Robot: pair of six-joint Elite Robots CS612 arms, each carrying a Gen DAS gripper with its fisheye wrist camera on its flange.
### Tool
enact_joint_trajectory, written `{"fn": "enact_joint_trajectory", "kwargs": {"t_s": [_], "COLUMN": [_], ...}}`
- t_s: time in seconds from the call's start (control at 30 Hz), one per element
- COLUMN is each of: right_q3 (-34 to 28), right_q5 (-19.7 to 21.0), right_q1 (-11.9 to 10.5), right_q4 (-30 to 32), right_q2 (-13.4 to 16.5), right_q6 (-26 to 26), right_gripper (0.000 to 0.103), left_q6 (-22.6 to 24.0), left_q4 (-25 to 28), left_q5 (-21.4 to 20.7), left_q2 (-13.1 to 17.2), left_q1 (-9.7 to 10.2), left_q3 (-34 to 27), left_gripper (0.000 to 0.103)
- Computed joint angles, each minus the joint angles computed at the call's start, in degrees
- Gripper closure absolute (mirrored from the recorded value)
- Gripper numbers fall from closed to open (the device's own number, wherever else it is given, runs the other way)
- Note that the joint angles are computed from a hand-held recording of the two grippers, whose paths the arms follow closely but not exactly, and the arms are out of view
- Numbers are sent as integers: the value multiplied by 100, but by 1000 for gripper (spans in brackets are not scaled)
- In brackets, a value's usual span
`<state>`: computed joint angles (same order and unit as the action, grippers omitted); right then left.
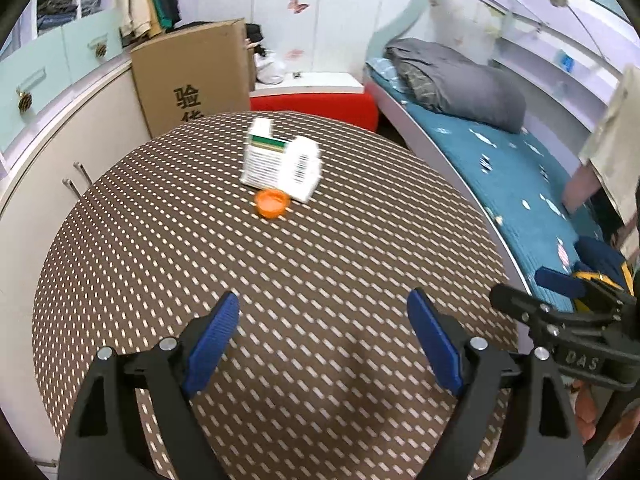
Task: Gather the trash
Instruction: 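Grasp the orange bottle cap with the left tool while the right tool grasps the white-green medicine box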
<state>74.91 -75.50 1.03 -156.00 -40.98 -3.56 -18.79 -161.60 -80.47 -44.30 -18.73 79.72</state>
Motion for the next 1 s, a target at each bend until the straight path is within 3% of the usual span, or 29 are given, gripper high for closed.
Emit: {"fn": "enact_joint_trajectory", "kwargs": {"t_s": [0.37,0.43,0.53,0.57,0.7,0.9,1.0], "right_q3": [-1426,-1645,-1969,-2082,-2396,-2872,-3354], "right_q5": [-227,-272,-280,-285,-61,282,394], "right_q1": [251,282,327,342,351,455,564], "right_q4": [772,889,1061,1126,1326,1440,1734], "right_q2": [744,858,1025,1081,1217,1405,1641], "right_q6": [-359,-377,-427,-448,-620,-1291,-1789], "right_gripper": [19,19,19,19,19,14,10], "left_q6": [280,430,644,683,723,91,-224], "left_q4": [347,401,270,348,223,-187,-304], "left_q5": [-656,-675,-576,-555,-662,-479,-192], "left_q2": [853,963,1123,1167,1130,1044,976], "left_q1": [449,458,463,464,541,712,767], "left_q3": [-1281,-1446,-1621,-1689,-1585,-1424,-1291], "left_gripper": [20,36,51,74,74,74,74]}}
